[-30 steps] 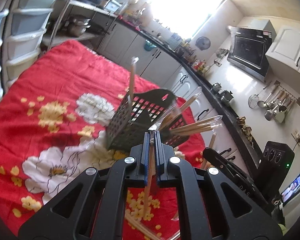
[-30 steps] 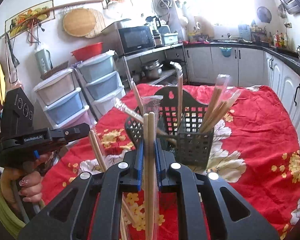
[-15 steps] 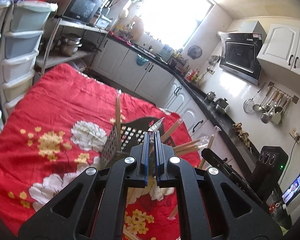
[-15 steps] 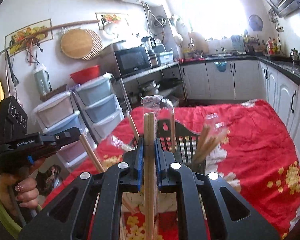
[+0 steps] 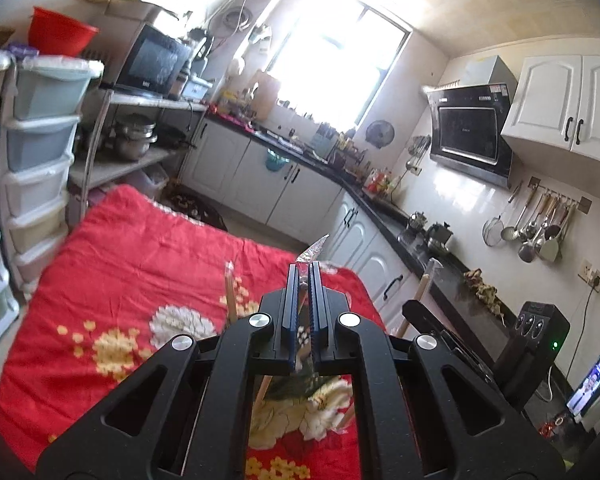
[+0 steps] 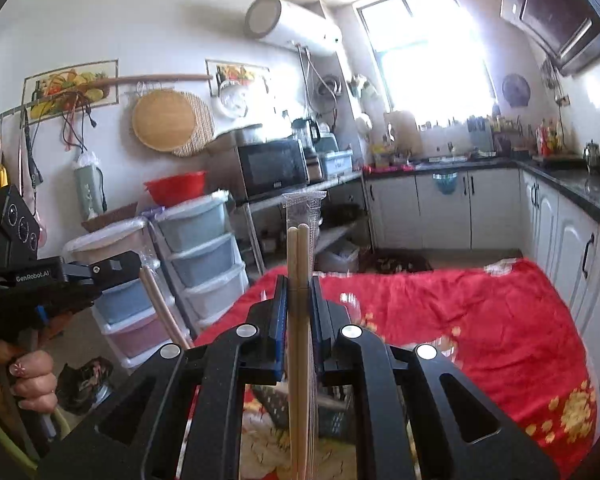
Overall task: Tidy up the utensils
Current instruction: 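Raise both held chopsticks high above the mesh caddy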
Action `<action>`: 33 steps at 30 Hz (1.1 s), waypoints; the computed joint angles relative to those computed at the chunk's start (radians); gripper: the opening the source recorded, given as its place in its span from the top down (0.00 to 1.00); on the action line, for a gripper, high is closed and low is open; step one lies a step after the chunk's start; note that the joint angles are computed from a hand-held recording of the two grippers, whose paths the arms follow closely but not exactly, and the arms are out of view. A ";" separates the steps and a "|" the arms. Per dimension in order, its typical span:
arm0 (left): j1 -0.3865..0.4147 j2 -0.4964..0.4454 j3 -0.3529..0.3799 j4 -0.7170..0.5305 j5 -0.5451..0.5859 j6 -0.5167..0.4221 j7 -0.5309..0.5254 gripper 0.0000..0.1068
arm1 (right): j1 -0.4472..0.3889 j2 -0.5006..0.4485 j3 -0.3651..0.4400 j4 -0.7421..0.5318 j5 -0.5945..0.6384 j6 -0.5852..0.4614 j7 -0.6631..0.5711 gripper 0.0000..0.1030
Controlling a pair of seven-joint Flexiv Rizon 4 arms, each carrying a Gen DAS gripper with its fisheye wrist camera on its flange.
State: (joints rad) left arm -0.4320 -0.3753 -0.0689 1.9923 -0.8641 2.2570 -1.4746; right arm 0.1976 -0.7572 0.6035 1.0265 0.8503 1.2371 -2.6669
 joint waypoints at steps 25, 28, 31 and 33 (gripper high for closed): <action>0.014 -0.088 -0.024 -0.217 -0.147 0.072 0.242 0.98 | 0.060 -0.164 0.074 -0.295 0.093 0.186 -0.229 0.90; 0.033 -0.102 -0.031 -0.223 -0.126 0.059 0.216 0.98 | 0.078 -0.184 0.068 -0.316 0.077 0.211 -0.228 0.90; 0.044 -0.118 -0.030 -0.225 -0.097 0.058 0.183 0.98 | 0.083 -0.211 0.095 -0.338 0.070 0.235 -0.266 0.90; 0.045 -0.129 -0.027 -0.229 -0.088 0.059 0.169 0.98 | 0.086 -0.223 0.103 -0.350 0.065 0.239 -0.273 0.90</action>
State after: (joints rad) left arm -0.3865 -0.5046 -0.0962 1.7630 -0.9521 2.3161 -1.3060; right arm 0.2838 -0.9799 0.7065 0.6770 0.9148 1.4763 -2.9399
